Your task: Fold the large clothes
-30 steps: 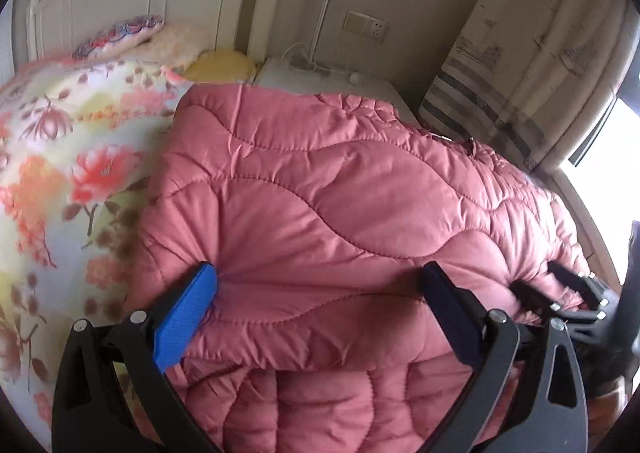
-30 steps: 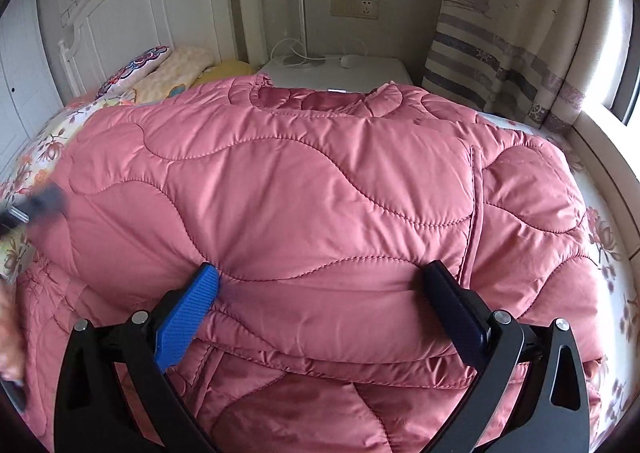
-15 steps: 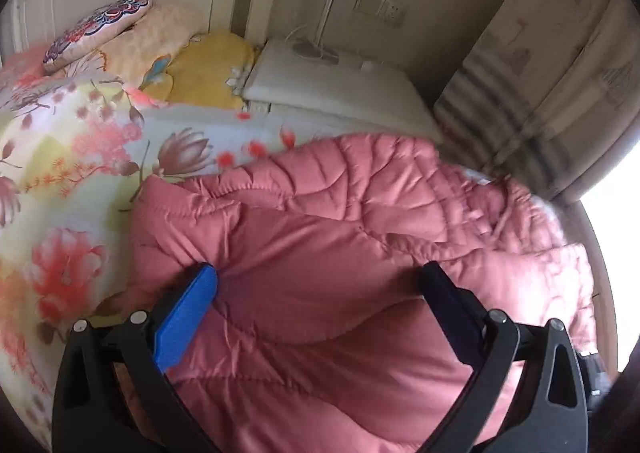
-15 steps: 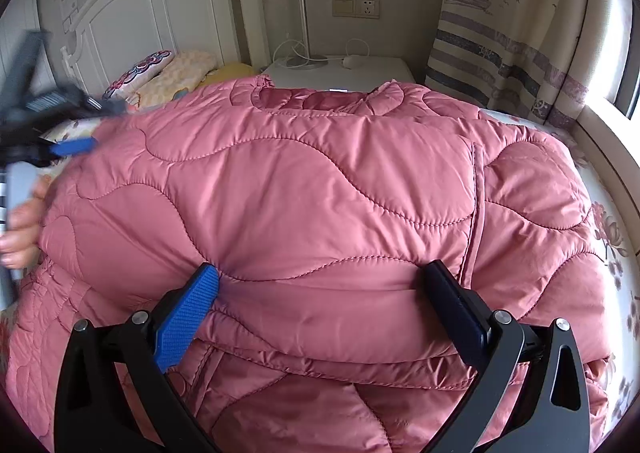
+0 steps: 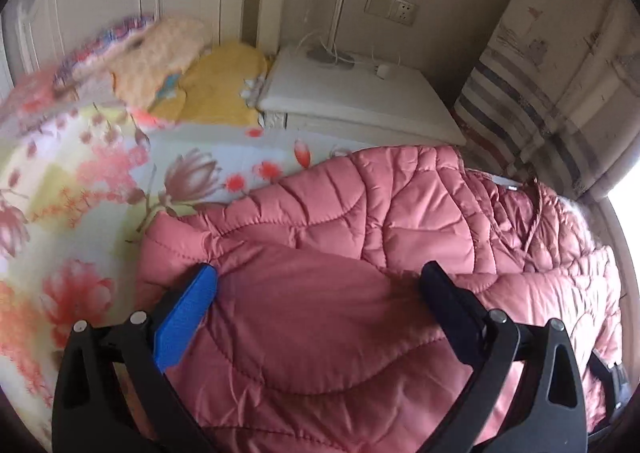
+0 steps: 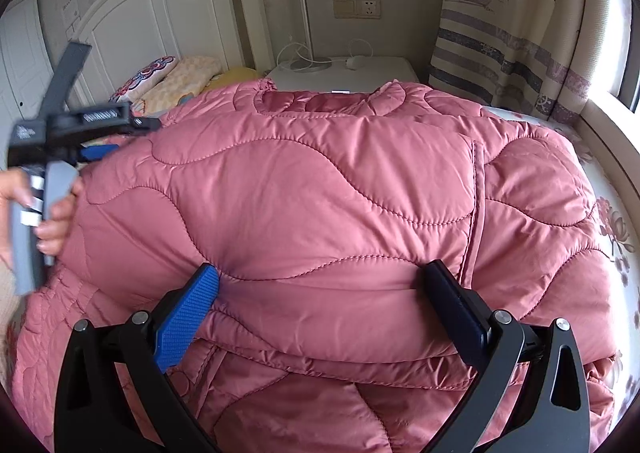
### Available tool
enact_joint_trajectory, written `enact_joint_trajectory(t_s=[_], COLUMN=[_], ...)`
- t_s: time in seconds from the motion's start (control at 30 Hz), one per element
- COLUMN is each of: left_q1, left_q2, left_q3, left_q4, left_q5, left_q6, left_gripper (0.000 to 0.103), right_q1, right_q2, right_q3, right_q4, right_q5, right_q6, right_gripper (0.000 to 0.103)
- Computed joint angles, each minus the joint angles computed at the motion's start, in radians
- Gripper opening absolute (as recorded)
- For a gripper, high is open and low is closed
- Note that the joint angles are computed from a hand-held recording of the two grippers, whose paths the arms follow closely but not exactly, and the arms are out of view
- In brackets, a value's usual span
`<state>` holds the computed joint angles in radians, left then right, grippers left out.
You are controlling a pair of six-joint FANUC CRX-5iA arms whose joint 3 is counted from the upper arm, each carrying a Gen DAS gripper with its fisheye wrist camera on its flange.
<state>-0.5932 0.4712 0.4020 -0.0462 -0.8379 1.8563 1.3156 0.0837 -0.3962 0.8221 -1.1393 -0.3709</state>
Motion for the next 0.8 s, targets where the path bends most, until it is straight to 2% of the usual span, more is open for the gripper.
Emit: enact_joint_trajectory(t_s=[0.07, 0.17, 0.27, 0.33, 0.43, 0.53, 0.7, 0.8], left_q1=[-0.02, -0.046, -0.113, -0.141, -0.159, -0.145, -0.179, -0.174], left_q2=[-0.045, -0.164, -0.251, -0.286, -0.294, -0.301, -0.279, -0.28], left_q3=[-0.038, -0.181, -0.245, -0.288, -0.312, -0.361, -0.324, -0.329], left_q4=[-0.048, -0.045, -0.195, -0.245, -0.297, -0.277, -0.356, -0.347], left_q5=[0.025, 0.106, 0.075, 0.065, 0.032, 0.087, 0.042, 0.049], left_q6=[0.034, 0.01, 0.103, 0.118, 0.154, 0.157, 0.193, 0.193], left_gripper=[0.101, 0.101, 0.101, 0.101, 0.101, 0.101, 0.101, 0.101], right_q1=[0.001, -0.001, -0.001, -0.001, -0.001, 0.001, 0.001, 0.034], right_q2=[0.0, -0.002, 0.0, -0.001, -0.003, 0.002, 0.007, -0.005], right_q3=[0.0, -0.003, -0.003, -0.004, -0.007, -0.001, 0.007, 0.008], right_q4=[0.001, 0.003, 0.005, 0.007, 0.007, 0.007, 0.004, 0.026], right_q5=[0.0, 0.003, 0.005, 0.005, 0.006, 0.002, -0.003, -0.065], right_q6=[0.0, -0.002, -0.008, -0.01, -0.011, -0.01, -0.007, -0.075], right_gripper=[0.099, 0.099, 0.099, 0.099, 0.099, 0.099, 0.099, 0.098])
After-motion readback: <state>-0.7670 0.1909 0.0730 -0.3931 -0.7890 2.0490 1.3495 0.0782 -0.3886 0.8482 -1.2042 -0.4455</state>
